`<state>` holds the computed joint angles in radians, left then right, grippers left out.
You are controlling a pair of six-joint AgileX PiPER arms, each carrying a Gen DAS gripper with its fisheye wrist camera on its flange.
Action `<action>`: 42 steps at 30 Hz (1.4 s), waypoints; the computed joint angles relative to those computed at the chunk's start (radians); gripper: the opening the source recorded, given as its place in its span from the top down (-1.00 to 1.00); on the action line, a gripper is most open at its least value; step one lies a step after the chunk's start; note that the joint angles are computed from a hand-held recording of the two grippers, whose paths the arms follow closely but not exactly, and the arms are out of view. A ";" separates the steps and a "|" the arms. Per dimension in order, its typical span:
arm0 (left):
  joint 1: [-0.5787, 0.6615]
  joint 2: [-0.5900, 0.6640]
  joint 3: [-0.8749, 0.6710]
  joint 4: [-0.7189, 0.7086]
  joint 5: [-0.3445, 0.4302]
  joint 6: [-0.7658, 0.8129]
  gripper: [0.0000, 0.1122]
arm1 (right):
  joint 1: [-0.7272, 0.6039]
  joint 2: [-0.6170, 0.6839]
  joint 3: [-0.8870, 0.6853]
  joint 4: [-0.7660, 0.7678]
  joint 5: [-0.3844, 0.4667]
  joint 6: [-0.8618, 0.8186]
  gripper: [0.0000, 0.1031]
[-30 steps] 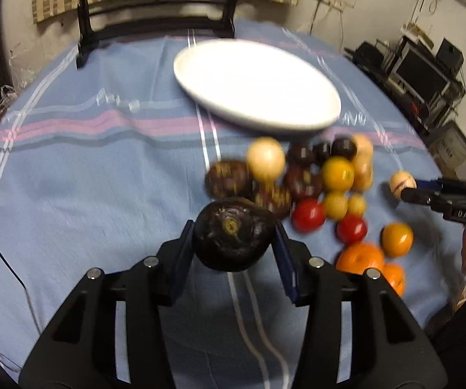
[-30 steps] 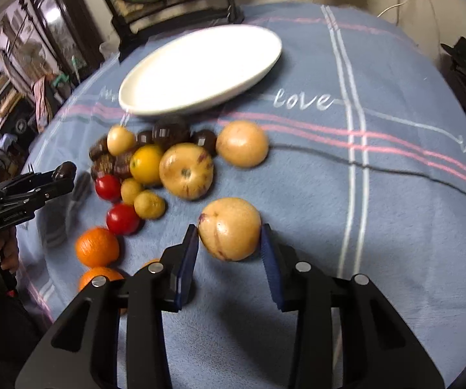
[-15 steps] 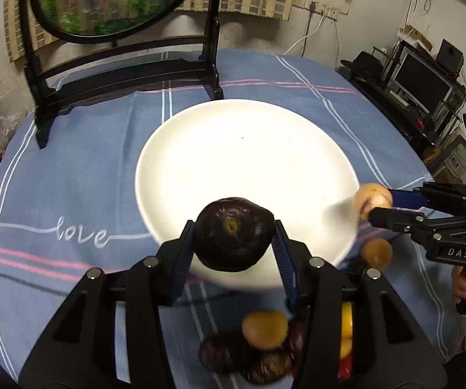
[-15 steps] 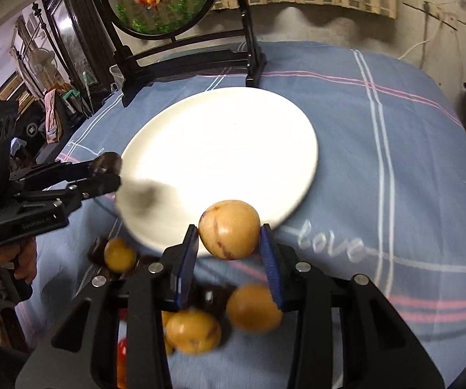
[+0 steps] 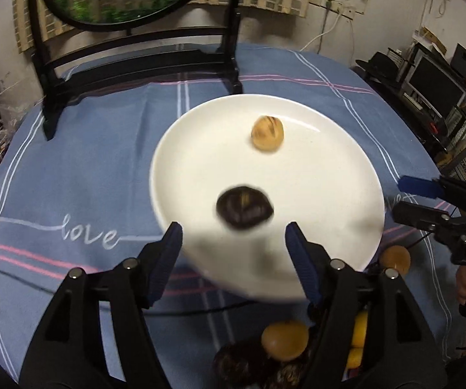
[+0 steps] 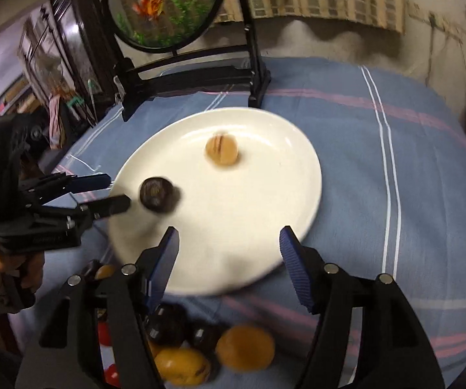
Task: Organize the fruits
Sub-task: 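Carry both fruits onto the white plate and open both tools to release them, then reach the left tool to another dark brown fruit and grasp it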
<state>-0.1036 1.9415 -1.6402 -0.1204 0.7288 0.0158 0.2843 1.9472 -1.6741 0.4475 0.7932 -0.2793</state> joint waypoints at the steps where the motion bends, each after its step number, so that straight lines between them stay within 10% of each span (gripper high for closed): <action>1: 0.007 -0.032 0.044 0.004 -0.006 -0.008 -0.22 | -0.003 -0.028 0.039 0.003 -0.007 0.004 -0.26; 15: -0.033 -0.380 0.577 0.053 -0.112 -0.087 -0.34 | 0.020 -0.406 0.462 0.005 -0.021 0.116 -0.49; 18: -0.051 -0.370 0.581 0.106 -0.129 -0.122 -0.34 | 0.043 -0.448 0.479 -0.046 -0.039 0.153 -0.76; 42: 0.136 -0.255 0.534 -0.107 -0.190 0.138 -0.42 | 0.132 -0.529 0.489 -0.260 -0.022 0.349 -0.77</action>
<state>0.0324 1.6866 -1.1062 -0.2276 0.5387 0.1534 0.4162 1.4178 -1.1847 0.1874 0.7716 0.0702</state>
